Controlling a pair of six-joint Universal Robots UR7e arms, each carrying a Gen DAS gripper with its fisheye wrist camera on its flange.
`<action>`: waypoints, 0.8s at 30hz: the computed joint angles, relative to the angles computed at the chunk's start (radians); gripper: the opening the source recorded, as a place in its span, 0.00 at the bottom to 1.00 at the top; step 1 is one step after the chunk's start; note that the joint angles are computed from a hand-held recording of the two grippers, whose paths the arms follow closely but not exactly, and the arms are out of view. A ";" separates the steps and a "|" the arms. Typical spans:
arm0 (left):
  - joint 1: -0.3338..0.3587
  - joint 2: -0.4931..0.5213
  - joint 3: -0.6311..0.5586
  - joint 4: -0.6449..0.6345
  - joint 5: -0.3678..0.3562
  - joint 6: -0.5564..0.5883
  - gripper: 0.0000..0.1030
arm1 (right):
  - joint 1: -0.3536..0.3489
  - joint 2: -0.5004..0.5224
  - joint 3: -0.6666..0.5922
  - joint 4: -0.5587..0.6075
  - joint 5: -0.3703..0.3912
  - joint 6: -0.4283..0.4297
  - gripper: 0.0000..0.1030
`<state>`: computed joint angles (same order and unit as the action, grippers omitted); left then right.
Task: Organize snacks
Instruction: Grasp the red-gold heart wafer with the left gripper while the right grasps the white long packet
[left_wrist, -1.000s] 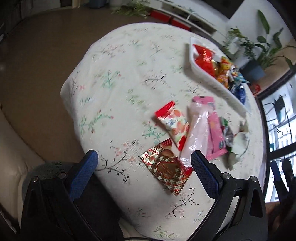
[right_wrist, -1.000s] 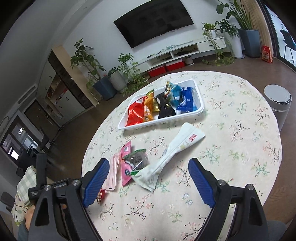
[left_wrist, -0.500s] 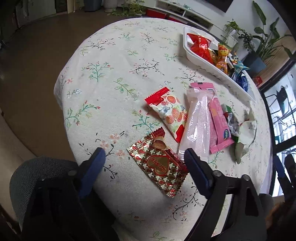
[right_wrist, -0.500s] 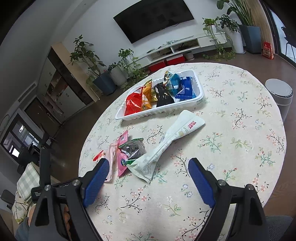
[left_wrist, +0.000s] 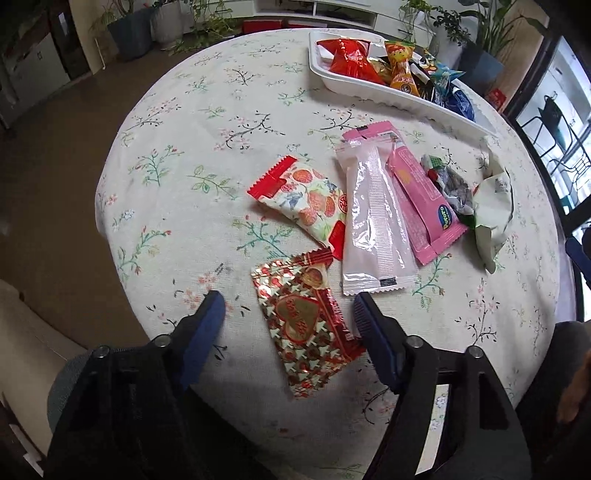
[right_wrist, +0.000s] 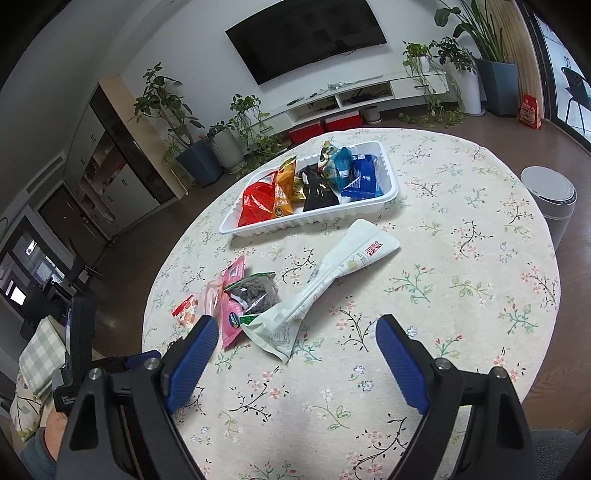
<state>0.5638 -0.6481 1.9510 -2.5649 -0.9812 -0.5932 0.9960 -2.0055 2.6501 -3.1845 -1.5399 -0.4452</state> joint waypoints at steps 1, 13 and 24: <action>0.003 -0.002 0.002 -0.008 0.001 0.011 0.62 | 0.006 0.007 -0.002 -0.003 -0.010 0.005 0.87; 0.002 -0.008 0.023 -0.033 0.030 0.133 0.39 | 0.047 0.084 -0.052 -0.001 -0.091 0.134 0.87; 0.039 -0.049 0.059 -0.119 -0.072 0.239 0.38 | 0.116 0.237 -0.176 0.056 -0.237 0.278 0.81</action>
